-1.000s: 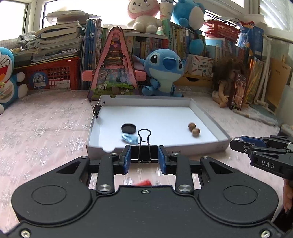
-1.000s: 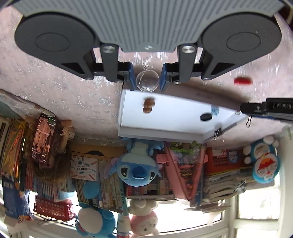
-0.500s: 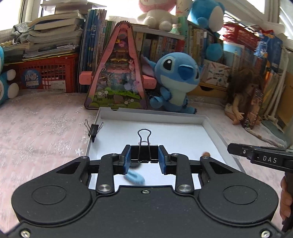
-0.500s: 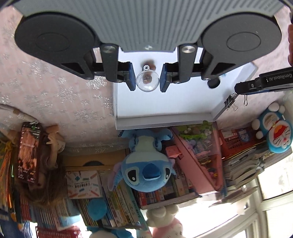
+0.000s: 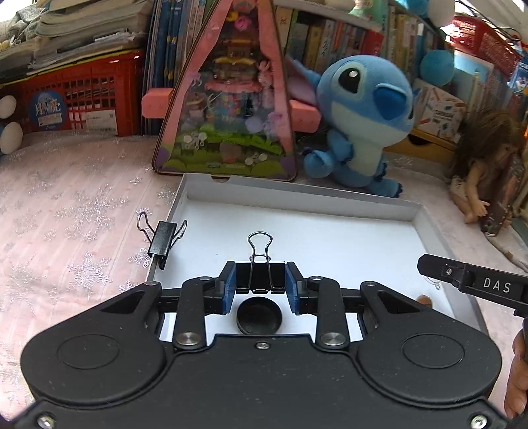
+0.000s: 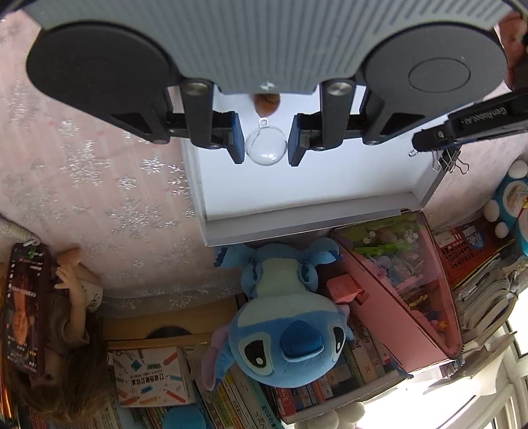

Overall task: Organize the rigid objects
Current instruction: 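Lower the binder clip into the tray with the left tool while the right tool releases the clear ball there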

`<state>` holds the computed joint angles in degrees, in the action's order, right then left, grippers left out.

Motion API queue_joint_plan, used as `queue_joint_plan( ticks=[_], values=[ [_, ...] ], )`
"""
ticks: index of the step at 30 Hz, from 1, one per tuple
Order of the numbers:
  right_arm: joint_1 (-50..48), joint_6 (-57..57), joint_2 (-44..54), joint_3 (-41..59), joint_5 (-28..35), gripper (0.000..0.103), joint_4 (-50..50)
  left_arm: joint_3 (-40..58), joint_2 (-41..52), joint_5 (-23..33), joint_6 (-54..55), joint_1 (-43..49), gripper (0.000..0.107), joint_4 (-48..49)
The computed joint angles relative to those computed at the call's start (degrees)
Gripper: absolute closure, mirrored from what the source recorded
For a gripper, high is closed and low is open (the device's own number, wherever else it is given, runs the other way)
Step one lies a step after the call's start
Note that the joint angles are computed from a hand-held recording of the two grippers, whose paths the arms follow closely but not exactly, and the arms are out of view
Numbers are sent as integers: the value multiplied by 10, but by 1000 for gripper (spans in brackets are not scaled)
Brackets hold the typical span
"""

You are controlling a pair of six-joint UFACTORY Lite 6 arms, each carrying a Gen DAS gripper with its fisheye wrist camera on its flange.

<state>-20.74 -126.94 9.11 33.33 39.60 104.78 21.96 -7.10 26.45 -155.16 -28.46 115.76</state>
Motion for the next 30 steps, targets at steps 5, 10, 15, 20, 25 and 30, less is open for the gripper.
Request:
queue_joint_plan(
  ticks=[5, 10, 15, 20, 25, 30],
  values=[
    [33, -22, 18, 6, -17, 68, 47, 17, 39, 4, -19, 10, 78, 26],
    [50, -49, 26, 7, -31, 68, 80, 27, 64, 5, -33, 13, 78, 43],
    [54, -72, 33, 5, -38, 68, 97, 33, 77, 10, -39, 14, 78, 49],
    [58, -85, 39, 5, -41, 68, 107, 36, 87, 22, -34, 7, 78, 48],
    [63, -100, 39, 2, -43, 68, 122, 37, 92, 29, -36, 4, 78, 51],
    [67, -116, 38, -2, -44, 68, 137, 36, 96, 35, -40, 1, 78, 56]
  ],
)
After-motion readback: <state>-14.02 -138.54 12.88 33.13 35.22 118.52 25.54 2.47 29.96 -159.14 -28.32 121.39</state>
